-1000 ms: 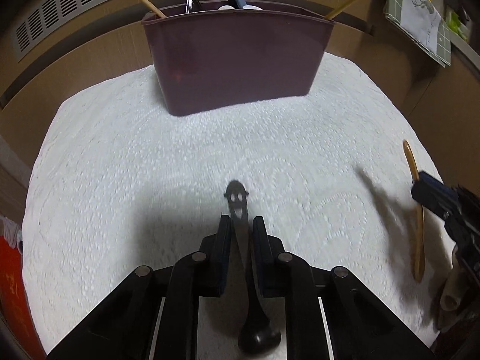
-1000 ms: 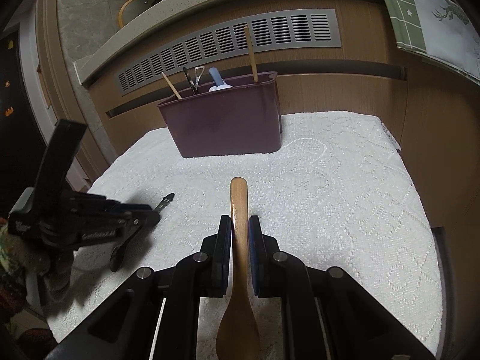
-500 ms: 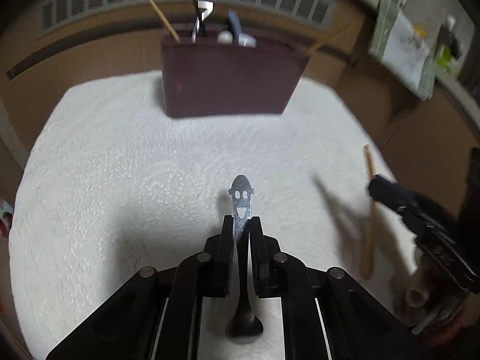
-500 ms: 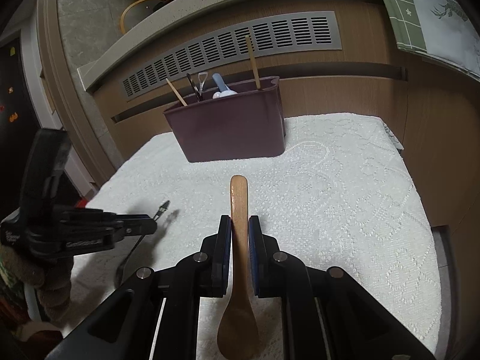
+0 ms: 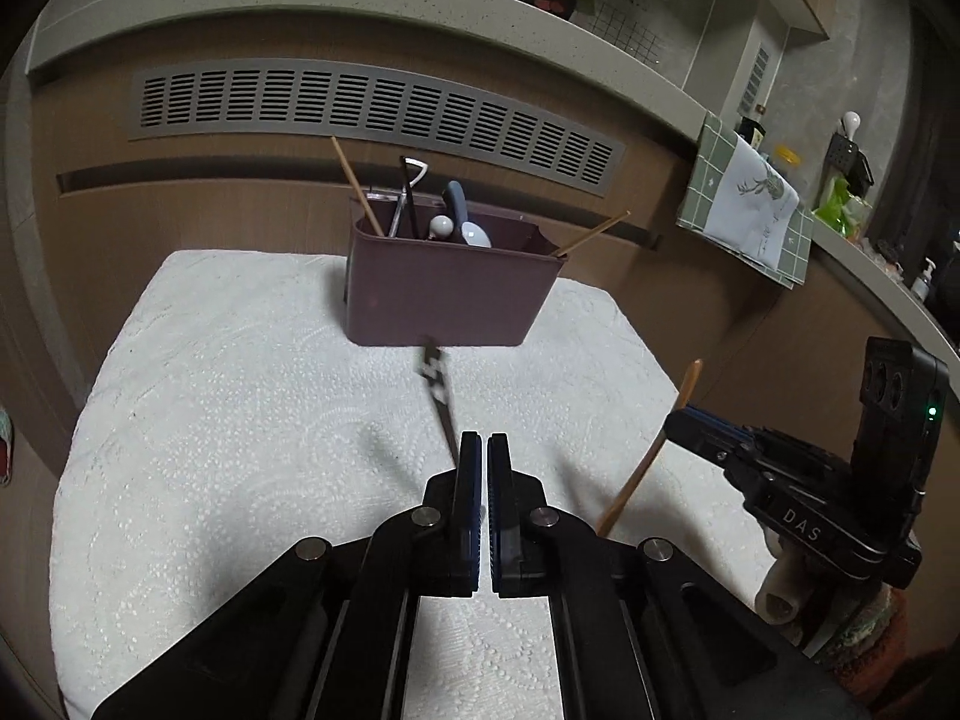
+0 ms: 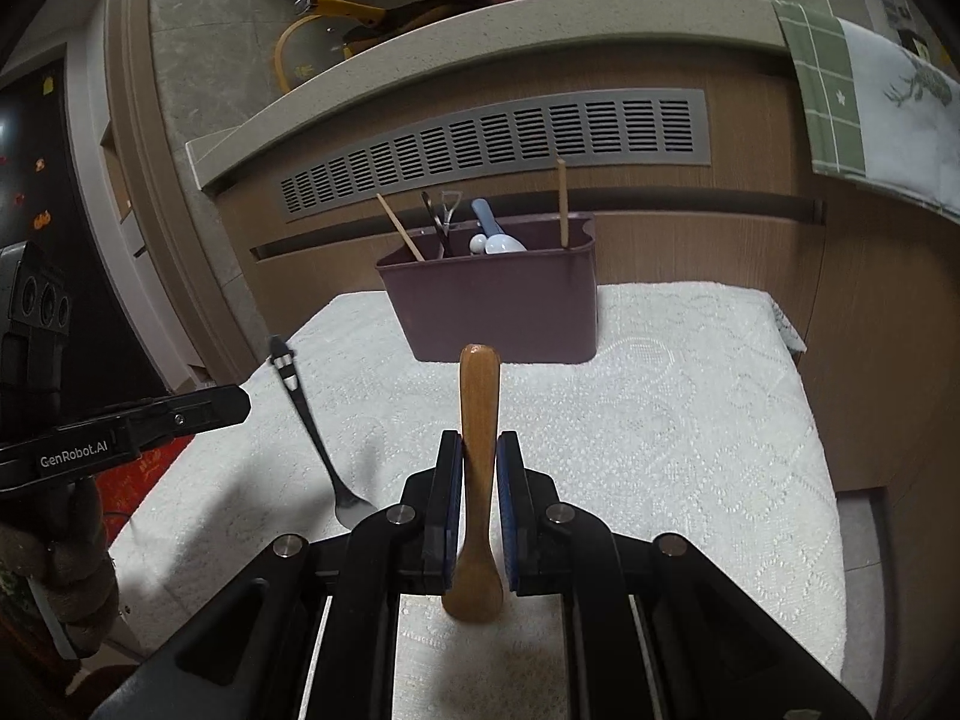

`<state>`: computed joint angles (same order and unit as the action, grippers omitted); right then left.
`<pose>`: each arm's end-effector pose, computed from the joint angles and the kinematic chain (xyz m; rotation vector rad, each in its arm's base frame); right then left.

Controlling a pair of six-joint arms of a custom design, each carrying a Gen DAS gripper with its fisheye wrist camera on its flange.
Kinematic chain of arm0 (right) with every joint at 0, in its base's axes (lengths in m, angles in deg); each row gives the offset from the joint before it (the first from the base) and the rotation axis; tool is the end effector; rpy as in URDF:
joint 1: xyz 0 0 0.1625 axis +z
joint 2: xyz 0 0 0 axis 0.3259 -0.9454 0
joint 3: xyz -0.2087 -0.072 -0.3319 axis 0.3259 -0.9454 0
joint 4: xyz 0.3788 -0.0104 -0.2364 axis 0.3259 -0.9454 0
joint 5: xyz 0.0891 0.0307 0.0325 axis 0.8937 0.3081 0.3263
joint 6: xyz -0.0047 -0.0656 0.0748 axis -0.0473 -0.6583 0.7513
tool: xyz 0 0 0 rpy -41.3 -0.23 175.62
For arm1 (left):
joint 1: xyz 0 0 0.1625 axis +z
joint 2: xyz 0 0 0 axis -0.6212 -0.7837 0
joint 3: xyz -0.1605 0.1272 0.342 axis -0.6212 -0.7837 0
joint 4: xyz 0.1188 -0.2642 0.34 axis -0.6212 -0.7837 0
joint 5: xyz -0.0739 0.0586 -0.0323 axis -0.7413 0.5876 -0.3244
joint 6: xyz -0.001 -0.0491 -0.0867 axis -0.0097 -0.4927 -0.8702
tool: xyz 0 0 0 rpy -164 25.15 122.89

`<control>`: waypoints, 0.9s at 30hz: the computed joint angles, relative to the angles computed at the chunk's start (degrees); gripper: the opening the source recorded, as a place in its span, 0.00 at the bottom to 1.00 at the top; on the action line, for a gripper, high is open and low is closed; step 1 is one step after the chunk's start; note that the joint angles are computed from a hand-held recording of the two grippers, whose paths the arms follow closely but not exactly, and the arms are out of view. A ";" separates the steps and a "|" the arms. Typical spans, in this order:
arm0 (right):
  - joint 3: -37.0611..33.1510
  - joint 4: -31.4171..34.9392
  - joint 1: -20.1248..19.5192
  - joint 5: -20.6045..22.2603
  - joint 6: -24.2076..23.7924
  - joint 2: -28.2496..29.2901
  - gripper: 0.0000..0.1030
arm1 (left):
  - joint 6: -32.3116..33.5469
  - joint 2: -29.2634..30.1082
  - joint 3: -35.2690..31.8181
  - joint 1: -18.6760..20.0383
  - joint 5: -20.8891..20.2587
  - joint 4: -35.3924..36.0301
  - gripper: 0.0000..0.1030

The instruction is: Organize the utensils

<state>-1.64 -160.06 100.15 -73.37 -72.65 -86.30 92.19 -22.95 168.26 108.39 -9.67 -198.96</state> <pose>0.4042 -0.5705 0.0207 0.5226 -2.3606 1.1894 -0.0575 -0.6148 0.4013 0.8689 2.6438 -0.8677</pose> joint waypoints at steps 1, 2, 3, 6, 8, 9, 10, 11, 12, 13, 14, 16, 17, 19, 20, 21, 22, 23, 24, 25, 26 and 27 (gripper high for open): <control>-0.41 0.18 0.24 -0.56 -0.48 0.22 0.11 | -0.22 0.07 -0.20 0.38 0.08 0.28 0.01; -0.62 0.26 0.37 -0.96 -0.77 0.36 0.11 | -0.74 0.43 -0.58 0.68 0.60 0.50 0.01; -0.72 0.30 0.47 -1.34 -1.00 0.46 0.11 | -1.36 0.91 -0.96 0.98 1.58 0.60 0.01; -0.90 0.64 0.53 -1.92 -0.86 0.63 0.11 | -2.70 2.70 -2.27 2.07 4.13 1.50 0.02; -1.05 0.96 0.36 -1.92 -0.73 0.66 0.11 | -2.75 4.46 -4.26 3.17 3.38 3.26 0.04; -1.21 1.10 0.30 -1.92 -0.75 0.70 0.11 | -2.04 5.67 -5.77 3.75 2.15 4.64 0.04; -1.38 1.27 0.22 -1.91 -0.80 0.75 0.11 | -0.76 7.15 -7.54 4.17 1.13 5.94 0.04; -1.63 1.58 0.14 -1.94 -0.84 0.82 0.11 | 0.85 8.94 -9.63 4.44 0.35 7.14 0.04; -1.93 1.79 0.13 -2.07 -0.88 0.96 0.11 | 2.10 10.71 -11.63 4.56 -0.12 8.10 0.04; -2.30 2.04 0.07 -2.37 -0.95 1.15 0.11 | 2.97 12.58 -13.83 4.71 -0.77 9.30 0.05; -2.60 2.21 0.07 -2.59 -0.84 1.33 0.11 | 3.72 14.87 -16.70 4.96 -1.33 11.44 0.05; -3.21 2.63 0.14 -3.48 -0.20 1.72 0.11 | 4.50 18.93 -21.70 5.41 -1.69 14.98 0.05; -3.34 2.88 0.10 -4.03 0.22 1.71 0.11 | 4.86 20.60 -23.44 5.43 -0.68 15.65 0.05; -3.35 3.33 0.03 -4.68 0.73 1.53 0.11 | 5.71 22.67 -25.68 5.61 1.07 16.69 0.05; -3.34 3.53 -0.05 -5.00 0.78 1.43 0.11 | 5.63 23.32 -26.63 5.84 1.61 17.56 0.05; -3.45 3.83 -0.19 -5.66 0.81 1.41 0.11 | 5.08 23.62 -27.39 6.23 1.81 18.65 0.05; -3.53 4.23 -0.35 -5.93 1.08 1.35 0.11 | 4.42 23.63 -27.82 6.60 1.75 19.57 0.05; -3.64 4.82 -0.57 -6.04 1.49 1.26 0.11 | 3.64 23.38 -28.07 7.10 1.68 20.67 0.06; -3.96 5.67 -0.94 -5.94 2.05 1.22 0.11 | 3.01 22.72 -27.89 7.75 1.18 21.61 0.05; -4.35 6.43 -1.26 -5.60 2.33 1.25 0.11 | 2.61 21.54 -27.17 8.46 0.04 22.15 0.05; -4.89 7.17 -1.52 -5.32 2.44 1.44 0.11 | 2.20 20.58 -26.61 8.88 -0.35 22.95 0.06; -5.36 7.74 -1.67 -5.24 2.52 1.68 0.11 | 1.89 19.37 -25.85 9.34 -0.84 23.84 0.06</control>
